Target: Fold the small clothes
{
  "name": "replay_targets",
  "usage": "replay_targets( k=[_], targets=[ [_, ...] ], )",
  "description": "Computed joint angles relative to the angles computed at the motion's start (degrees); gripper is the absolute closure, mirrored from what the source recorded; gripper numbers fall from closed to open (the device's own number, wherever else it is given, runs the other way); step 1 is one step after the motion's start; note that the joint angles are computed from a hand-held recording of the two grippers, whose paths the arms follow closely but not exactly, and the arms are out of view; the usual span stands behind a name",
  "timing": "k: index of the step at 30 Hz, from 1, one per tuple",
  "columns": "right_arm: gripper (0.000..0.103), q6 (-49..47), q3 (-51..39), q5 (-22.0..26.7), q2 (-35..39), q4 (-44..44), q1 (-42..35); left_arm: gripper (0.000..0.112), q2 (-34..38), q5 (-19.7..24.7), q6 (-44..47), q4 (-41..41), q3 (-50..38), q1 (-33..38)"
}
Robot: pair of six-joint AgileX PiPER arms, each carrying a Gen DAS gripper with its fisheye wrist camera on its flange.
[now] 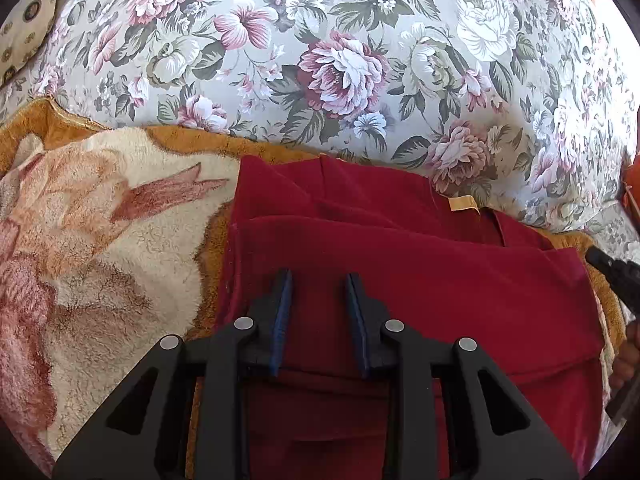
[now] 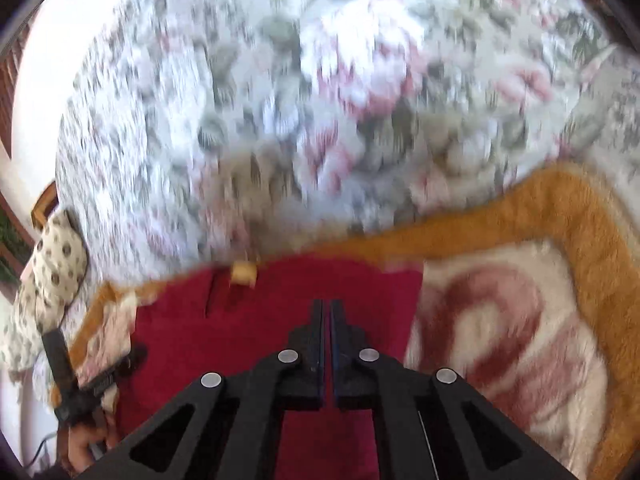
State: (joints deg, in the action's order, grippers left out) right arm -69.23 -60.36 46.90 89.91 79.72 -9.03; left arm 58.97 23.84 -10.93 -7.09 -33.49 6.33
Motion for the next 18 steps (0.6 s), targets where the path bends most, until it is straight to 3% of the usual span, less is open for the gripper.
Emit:
replay_targets(
  k=[3,8,13,16,18],
  targets=[
    [0.098,5.6,-2.1,-9.5,3.7,-8.2,5.2,0.086,0.1,-0.3,-0.7,0.6,0.1,-0.3],
    [0.097,17.2,-4.2,-8.0,1.5,-19.1,5.1,0.086,0.2,-0.8,-0.1,-0.4,0.4,-0.1],
    [0.097,7.4,-1.1,-5.7,-7.4,-17.9,11.0,0.086,0.2,-1.1,0.7,-1.4,0.5,0.2],
    [0.096,13.8,0.4,-14.4,-5.4,-26.5,18.5,0.086,0.2,-1.0,4.5,-5.2,0.6,1.4],
    [0.094,15.3,1.1,-15.0,-4.8,-25.5,18.2,0.086,0.3,-0.9,5.8,-6.7,0.5,1.9]
  ],
)
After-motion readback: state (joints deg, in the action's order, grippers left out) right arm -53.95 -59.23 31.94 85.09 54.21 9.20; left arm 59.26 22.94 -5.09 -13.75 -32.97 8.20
